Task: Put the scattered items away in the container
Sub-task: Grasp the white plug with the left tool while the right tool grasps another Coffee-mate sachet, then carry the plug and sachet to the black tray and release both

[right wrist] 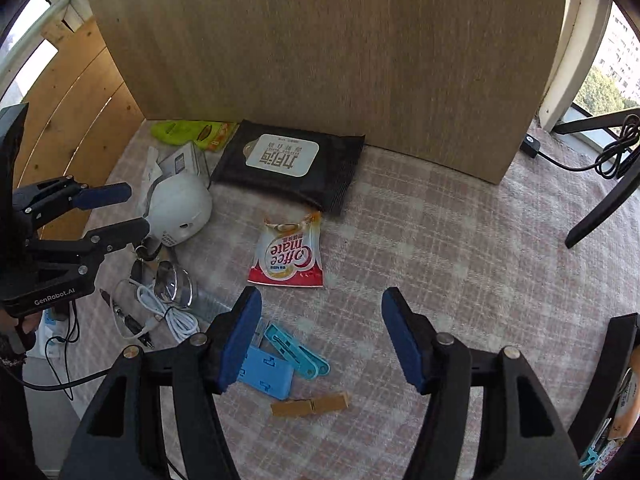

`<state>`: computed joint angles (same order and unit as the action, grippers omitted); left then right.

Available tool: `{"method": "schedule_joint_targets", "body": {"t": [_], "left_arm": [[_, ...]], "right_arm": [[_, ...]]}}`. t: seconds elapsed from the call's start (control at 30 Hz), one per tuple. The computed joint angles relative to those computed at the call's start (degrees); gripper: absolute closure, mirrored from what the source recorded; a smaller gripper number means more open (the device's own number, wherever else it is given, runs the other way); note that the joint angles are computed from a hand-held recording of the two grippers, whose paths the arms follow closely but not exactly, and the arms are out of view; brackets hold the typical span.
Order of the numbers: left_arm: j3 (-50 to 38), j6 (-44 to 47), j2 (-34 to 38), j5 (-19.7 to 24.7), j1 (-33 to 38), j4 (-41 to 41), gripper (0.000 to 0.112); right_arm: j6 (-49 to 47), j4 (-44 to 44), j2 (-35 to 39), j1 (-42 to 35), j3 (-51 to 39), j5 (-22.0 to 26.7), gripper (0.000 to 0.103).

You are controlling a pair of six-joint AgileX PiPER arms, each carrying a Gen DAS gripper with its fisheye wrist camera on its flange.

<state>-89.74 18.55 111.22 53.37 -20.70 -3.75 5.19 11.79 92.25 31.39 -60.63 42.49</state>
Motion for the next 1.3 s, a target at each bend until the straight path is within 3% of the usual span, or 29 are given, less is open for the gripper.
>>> {"method": "schedule_joint_targets", "body": {"t": [0.2,0.53,0.67,0.8,0.83,0.9,0.97,1.0,1.07,1.3], "left_arm": [[-4.9,3.6,4.3,1.7,0.3,-0.3,0.054],[-8.5,4.4,9.3,3.0,-1.5,1.1,0.054],[-8.6,4.0,10.2,3.0,-1.4,0.2,0.058],[-5.9,3.8,9.1,0.3,-1.4,-0.6,0.062],[-5.1,3.8,8.7,-0.4,-1.5,-0.6,0.062],[-3.4,3.4,7.7,-1.8,-1.6,-0.8,0.062],[-2.1,3.0,6.9,-2.9,-1.9,-0.7,0.062],[-1.5,2.7,6.6,-3.3,-2.1,-0.8,0.062],[-0.3,2.2,5.8,-4.0,-2.4,-1.5,0.062],[3.8,2.0,2.6,-6.7,-2.6,-2.3,0.062]], "right_arm": [[-0.4,1.5,8.9,1.6,-7.0,1.8,0.041],[2.8,-1.9,18.6,3.5,-16.5,5.6,0.035],[3.6,-3.4,20.7,4.7,-19.1,6.4,0.022],[7.4,-7.2,21.1,6.4,-19.7,6.0,0.023],[7.5,-7.7,20.8,6.5,-19.3,5.7,0.027],[9.7,-11.9,20.1,7.5,-18.8,6.1,0.048],[7.2,-8.9,19.0,6.3,-17.7,5.5,0.063],[6.0,-7.0,18.6,5.4,-17.2,5.4,0.066],[5.1,-4.9,17.7,3.6,-16.1,5.0,0.096],[-1.9,5.1,13.9,-2.2,-11.7,2.8,0.099]]}}
